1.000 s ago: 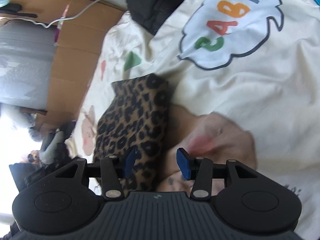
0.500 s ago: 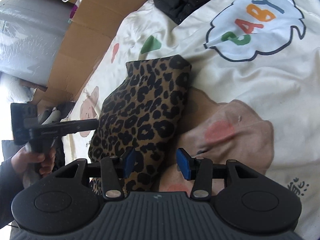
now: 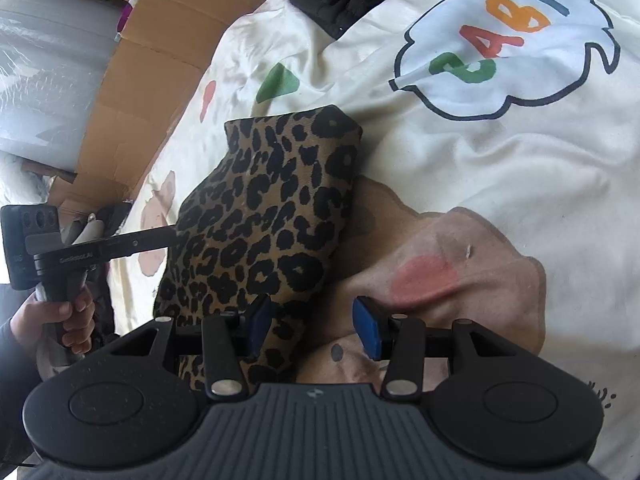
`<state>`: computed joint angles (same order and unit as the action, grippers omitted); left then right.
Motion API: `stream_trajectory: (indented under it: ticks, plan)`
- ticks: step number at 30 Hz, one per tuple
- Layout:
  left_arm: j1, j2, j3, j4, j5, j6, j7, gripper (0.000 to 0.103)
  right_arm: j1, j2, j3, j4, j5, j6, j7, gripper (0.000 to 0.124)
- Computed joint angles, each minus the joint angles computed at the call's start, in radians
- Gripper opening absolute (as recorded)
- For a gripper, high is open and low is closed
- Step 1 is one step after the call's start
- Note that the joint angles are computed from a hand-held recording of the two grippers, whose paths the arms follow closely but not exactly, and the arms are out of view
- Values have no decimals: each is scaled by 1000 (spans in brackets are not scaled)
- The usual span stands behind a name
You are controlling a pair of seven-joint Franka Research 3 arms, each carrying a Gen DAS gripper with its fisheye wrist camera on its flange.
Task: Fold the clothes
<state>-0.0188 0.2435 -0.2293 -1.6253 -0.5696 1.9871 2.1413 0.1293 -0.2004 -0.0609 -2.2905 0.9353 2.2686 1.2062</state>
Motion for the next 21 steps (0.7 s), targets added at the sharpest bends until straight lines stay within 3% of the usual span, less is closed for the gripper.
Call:
stream_trajectory:
  ticks: [5,9,21]
  plan:
    - [10,-13,4,-29,-20,-6,-9,23,7,11,14,9,-24,31,34,53]
    - [8,-39,7,-71,-38,40,15,3,14,19,21,21,-53,40,47,53]
    - [4,-78,26,-114,-78,100,57,1,21,28,14,30,-21,25,38,53]
